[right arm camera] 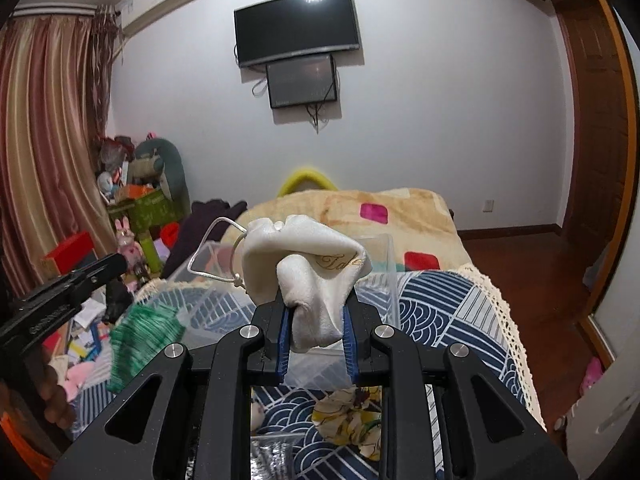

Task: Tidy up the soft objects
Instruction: 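Drop the white cloth into the clear box with the right tool while the left tool lifts the glove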

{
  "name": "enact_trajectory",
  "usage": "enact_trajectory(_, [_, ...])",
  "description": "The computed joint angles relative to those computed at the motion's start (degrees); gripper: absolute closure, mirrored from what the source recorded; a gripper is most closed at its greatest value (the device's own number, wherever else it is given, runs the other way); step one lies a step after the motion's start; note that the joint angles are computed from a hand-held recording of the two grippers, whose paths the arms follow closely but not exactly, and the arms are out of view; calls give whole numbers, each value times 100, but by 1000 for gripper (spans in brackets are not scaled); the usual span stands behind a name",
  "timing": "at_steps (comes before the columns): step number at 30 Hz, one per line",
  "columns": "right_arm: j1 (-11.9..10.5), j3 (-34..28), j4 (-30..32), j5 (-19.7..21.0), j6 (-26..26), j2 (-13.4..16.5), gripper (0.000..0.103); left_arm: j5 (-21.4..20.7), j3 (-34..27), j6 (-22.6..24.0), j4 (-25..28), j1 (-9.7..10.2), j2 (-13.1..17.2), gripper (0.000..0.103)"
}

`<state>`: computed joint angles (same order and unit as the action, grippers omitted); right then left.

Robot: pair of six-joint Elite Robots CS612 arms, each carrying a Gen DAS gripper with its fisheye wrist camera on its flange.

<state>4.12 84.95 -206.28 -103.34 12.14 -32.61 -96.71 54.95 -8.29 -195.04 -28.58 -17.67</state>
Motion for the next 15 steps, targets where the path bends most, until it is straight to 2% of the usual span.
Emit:
enact_trajectory(2, [0,-14,102,1,-32,15,83,-86,138,89,56,14,-49,85])
enact_trajectory(3, [-2,-21,161,-2,-42,23,83,-77,195,151,95,9,-71,72])
enact_trajectory(4, [-6,-26,218,0,-33,29,83,-15,270,214,120,-6,-94,53])
enact_trajectory(6, [-13,-36,353,4,2,31,83,62,374,294,-7,-31,-98,39])
enact_trajectory(8, [-29,-62,504,-4,24,28,83,95,492,467,-94,-65,-116,33])
enact_trajectory(10, [-43,-101,669,-38,12,20,83,82,515,513,19,-80,-120,17])
enact_trajectory(15, [-57,-208,1098,-80,-100,4,83,47,427,396,439,-84,-61,14])
